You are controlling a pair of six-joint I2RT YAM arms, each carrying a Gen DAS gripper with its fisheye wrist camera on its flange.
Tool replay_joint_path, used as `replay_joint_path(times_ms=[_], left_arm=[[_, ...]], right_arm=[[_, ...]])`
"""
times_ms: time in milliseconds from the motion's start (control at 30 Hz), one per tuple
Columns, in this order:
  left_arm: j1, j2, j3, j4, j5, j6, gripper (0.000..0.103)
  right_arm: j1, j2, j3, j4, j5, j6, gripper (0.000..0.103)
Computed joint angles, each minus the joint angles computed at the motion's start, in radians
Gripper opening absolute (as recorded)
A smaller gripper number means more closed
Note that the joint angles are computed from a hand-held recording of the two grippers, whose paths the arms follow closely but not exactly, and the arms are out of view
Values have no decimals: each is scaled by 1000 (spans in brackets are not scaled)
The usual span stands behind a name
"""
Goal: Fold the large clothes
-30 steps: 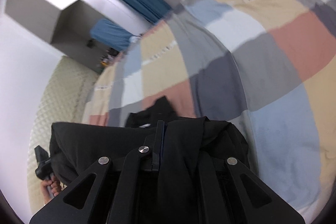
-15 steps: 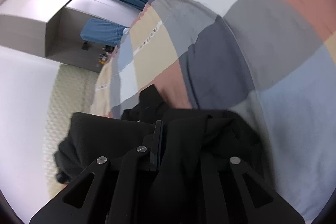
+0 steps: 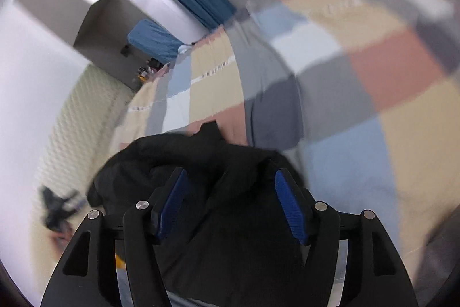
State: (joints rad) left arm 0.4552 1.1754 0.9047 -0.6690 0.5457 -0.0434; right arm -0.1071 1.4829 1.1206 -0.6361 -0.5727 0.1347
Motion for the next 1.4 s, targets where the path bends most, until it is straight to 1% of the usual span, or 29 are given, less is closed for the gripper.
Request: replay_joint_path(times_ms=[33, 67, 100, 133, 200, 233, 300, 333, 400, 500, 533, 600, 667, 733, 867, 1000, 1100, 1333, 1400], left_arm=[[-45, -71, -27, 27, -25, -20, 81], [-88, -113, -54, 55, -48, -41, 82], [-155, -146, -83, 89, -86, -75, 82], [-230, -167, -113, 130, -132, -115, 82], [-390, -175, -179, 240, -251, -204, 82], [-459, -159, -207, 296, -302, -238, 82], [-599, -74, -238, 405, -429, -291, 82], [-642, -19, -238, 452, -462, -316, 82], [-701, 86, -253, 557, -500, -346, 82], [-771, 211, -244, 639, -615, -342, 82], [-773, 235, -245, 656, -624, -334, 82], [-776, 296, -232, 688, -645, -316, 82], [-763, 330, -224, 715, -640, -302, 82], [-758, 367, -197, 716, -643, -296, 82], [-766, 441, -141, 709, -668, -291, 82], [-770, 486, -109, 700, -688, -280, 82], [-768, 501, -106, 699, -685, -278, 82], [-748, 546, -87, 711, -664, -263, 82], [-742, 570, -75, 719, -663, -260, 82]], right_arm=[[38, -45, -8, 12, 40, 9, 66], [83, -78, -18, 35, 75, 27, 72], [117, -97, -29, 57, 102, 43, 74], [198, -120, -47, 99, 165, 74, 77], [334, -123, -83, 183, 280, 115, 77], [394, -107, -94, 221, 333, 132, 78], [510, -56, -117, 304, 427, 165, 79], [578, -5, -123, 356, 481, 183, 79], [641, 63, -141, 429, 527, 207, 79], [704, 199, -131, 515, 586, 246, 81], [720, 231, -129, 538, 618, 241, 83], [730, 265, -140, 598, 661, 210, 83], [724, 290, -140, 637, 675, 204, 83], [710, 325, -121, 655, 662, 203, 84], [690, 393, -65, 655, 656, 181, 89], [678, 450, -12, 647, 643, 181, 91], [675, 459, -7, 650, 645, 182, 93], [696, 503, 33, 639, 693, 174, 98], [692, 522, 48, 640, 686, 167, 99]])
